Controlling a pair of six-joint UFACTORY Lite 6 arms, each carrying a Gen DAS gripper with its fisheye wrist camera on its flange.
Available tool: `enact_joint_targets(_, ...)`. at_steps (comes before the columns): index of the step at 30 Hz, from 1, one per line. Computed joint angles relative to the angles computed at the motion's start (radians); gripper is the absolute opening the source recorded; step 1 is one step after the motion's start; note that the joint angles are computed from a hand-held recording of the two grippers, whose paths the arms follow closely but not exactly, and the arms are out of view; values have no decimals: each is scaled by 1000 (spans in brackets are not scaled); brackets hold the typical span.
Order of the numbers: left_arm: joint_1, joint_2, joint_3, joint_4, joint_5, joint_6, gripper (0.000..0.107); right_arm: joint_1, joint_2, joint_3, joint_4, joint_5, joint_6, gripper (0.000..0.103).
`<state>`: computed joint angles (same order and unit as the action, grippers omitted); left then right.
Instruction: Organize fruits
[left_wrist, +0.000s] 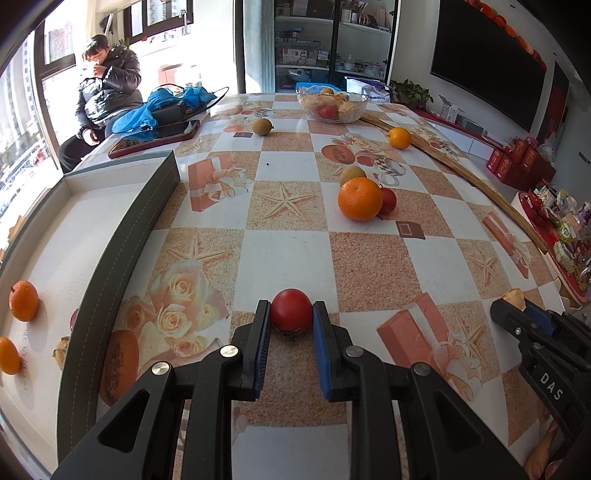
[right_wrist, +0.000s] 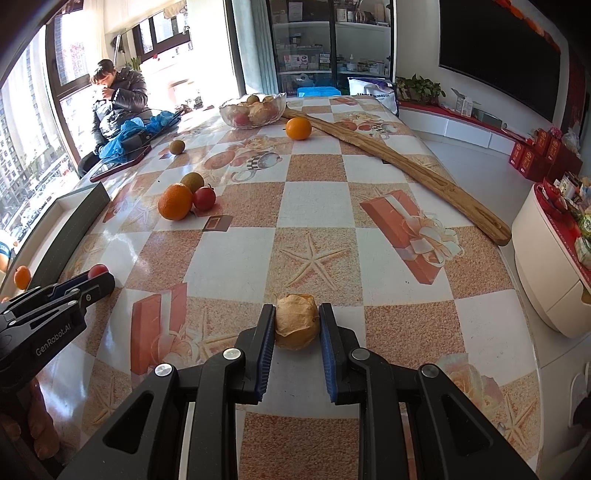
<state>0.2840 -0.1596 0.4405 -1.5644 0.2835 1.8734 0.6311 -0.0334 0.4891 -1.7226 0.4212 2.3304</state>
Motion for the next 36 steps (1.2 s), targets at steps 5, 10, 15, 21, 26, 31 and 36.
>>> enact_joint_targets(5, 171, -50, 2, 399, 212, -271, 24, -20, -33, 4, 126, -63, -150, 24)
enact_joint_targets(10, 332, -62, 52, 517, 388, -312, 24, -64, -99, -15, 287, -167, -301, 24)
enact_joint_targets(15, 452, -110, 122, 595, 505, -345, 24, -67, -129, 25, 598, -185, -610, 24)
enact_joint_targets(21, 519, -100, 257, 671, 533, -413, 24, -40, -69, 184, 1013, -197, -1017, 24)
enact_joint_targets(26, 561, -19, 375, 723, 516, -457, 24, 35, 70, 401, 1198, -152, -1221, 24)
enact_joint_targets(31, 593, 105, 491, 753, 475, -487, 24, 92, 251, 661, 1421, -108, -1463, 24)
enact_joint_targets(36, 629, 237, 612, 741, 438, -469, 24, 152, 462, 967, 1501, -3, -1592, 24)
